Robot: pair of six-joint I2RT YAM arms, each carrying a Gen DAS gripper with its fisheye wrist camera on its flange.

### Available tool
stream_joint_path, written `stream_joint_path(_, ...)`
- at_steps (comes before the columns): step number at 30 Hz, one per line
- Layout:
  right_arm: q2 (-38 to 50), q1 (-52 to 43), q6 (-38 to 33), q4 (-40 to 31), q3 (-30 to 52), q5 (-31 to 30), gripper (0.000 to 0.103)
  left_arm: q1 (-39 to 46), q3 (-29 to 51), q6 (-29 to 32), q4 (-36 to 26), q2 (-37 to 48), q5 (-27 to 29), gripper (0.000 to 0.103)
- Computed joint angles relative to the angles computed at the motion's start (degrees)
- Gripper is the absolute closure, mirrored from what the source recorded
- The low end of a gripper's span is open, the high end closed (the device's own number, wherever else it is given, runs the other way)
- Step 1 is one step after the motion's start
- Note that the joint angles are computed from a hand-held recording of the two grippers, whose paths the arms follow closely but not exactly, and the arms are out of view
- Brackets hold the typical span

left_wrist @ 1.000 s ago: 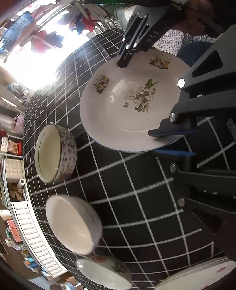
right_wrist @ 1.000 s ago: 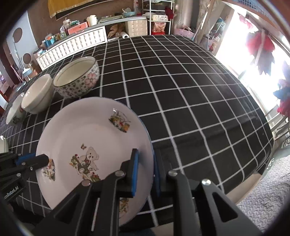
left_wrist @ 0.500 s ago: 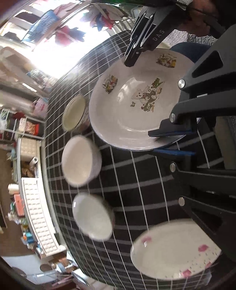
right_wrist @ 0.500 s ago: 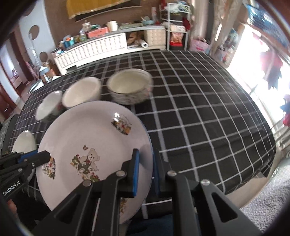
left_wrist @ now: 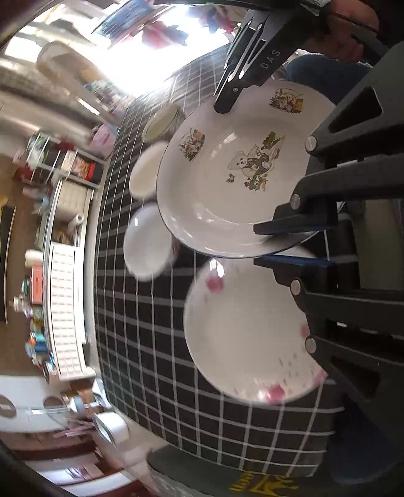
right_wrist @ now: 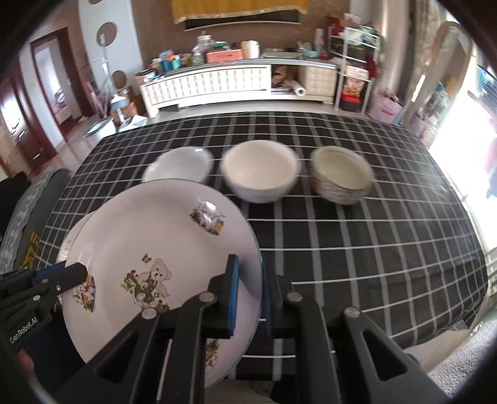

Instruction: Organize plates and bowls

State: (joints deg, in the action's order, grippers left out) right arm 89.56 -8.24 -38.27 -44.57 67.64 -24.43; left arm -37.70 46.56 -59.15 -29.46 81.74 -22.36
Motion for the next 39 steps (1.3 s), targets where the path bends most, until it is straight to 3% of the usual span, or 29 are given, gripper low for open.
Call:
stream_joint_path(4,-2.82,5.39,1.98,1.06,-3.96,1.21,0.085,2.41,-7.95,-2.65,-0.81,-8.72,0.96,0.092)
stream_joint_path(12,-6.62,15.06,6.37,3.87,-10.52,4.43,0.085,3.44,-16.37,-7.12,-5.40,-18.49,1.25,0.092)
stream_joint_path(19,-6.74,20.96,8.75,5.89,-13.86,6.54,0.085,7.04,-22.39,-6.66,-7.07,-26.29,3.29,0.092)
stream_joint_path(27,-4.98,24.95,11.28,7.79,-15.06,9.21,0.085,12.82,-25.57,-2.70,-6.09,-30.36,6.79,0.092)
stream_joint_path(39,-2.27,26.57,12.39,8.81,-13.55,11.11,0.085,19.43,-25.11,4.99,-1.83,-25.69,8.95,0.092)
